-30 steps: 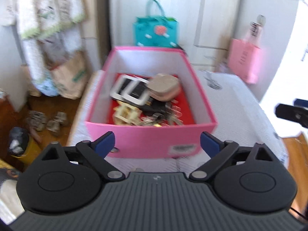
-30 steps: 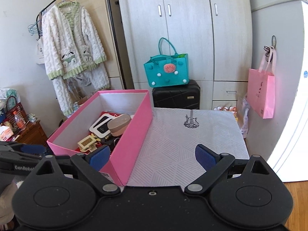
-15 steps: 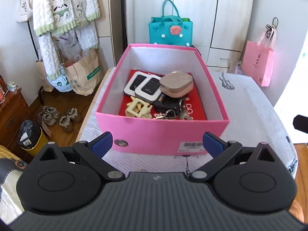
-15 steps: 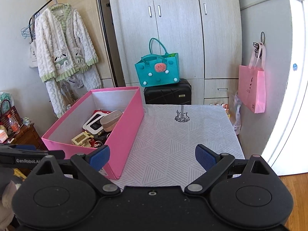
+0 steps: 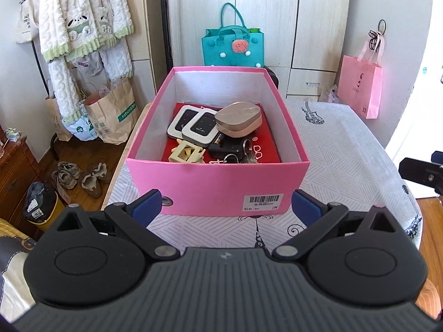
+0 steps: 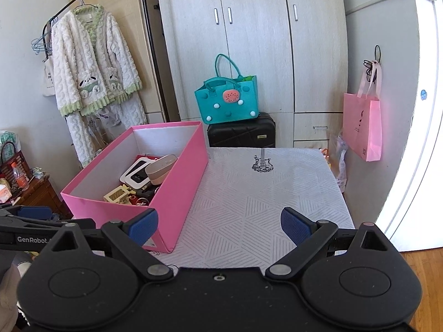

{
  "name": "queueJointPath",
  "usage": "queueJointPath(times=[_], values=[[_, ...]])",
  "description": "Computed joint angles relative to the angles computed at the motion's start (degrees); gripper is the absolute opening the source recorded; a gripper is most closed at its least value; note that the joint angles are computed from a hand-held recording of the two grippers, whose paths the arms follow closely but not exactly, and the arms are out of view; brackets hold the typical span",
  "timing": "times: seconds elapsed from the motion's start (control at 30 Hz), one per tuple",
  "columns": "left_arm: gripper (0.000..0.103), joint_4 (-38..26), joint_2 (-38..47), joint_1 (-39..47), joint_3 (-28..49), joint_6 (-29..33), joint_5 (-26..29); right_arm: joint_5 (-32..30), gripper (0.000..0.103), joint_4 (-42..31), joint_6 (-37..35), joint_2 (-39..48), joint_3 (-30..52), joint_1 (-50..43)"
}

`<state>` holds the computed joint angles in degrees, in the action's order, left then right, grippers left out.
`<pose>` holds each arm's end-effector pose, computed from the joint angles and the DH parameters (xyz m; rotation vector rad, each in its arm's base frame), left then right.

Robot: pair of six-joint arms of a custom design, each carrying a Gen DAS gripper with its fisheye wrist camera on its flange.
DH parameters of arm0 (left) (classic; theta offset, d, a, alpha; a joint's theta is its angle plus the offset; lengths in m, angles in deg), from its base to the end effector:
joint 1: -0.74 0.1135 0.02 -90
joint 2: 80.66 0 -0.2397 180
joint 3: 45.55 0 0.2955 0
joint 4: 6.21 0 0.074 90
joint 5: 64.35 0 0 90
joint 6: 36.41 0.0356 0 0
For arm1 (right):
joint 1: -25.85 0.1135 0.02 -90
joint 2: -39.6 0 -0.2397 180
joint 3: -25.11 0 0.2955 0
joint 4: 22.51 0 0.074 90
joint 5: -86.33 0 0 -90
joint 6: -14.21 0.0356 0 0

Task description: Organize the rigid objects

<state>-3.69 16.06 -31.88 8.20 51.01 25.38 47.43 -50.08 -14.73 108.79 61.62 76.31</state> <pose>0.2929 -0.1873 0.0790 0.5928 2.2190 -0.3154 0.1687 0.1608 0.0944 0.4665 2.0980 -0.1053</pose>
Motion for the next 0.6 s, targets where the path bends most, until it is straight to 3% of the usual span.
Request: queueJointPath(times=[0.6], values=[[0.101, 4.2, 0.62, -1.78, -1.72, -0.21, -4.45, 1.03, 0.098, -0.18, 4.25, 3.75, -0.29, -0.13]])
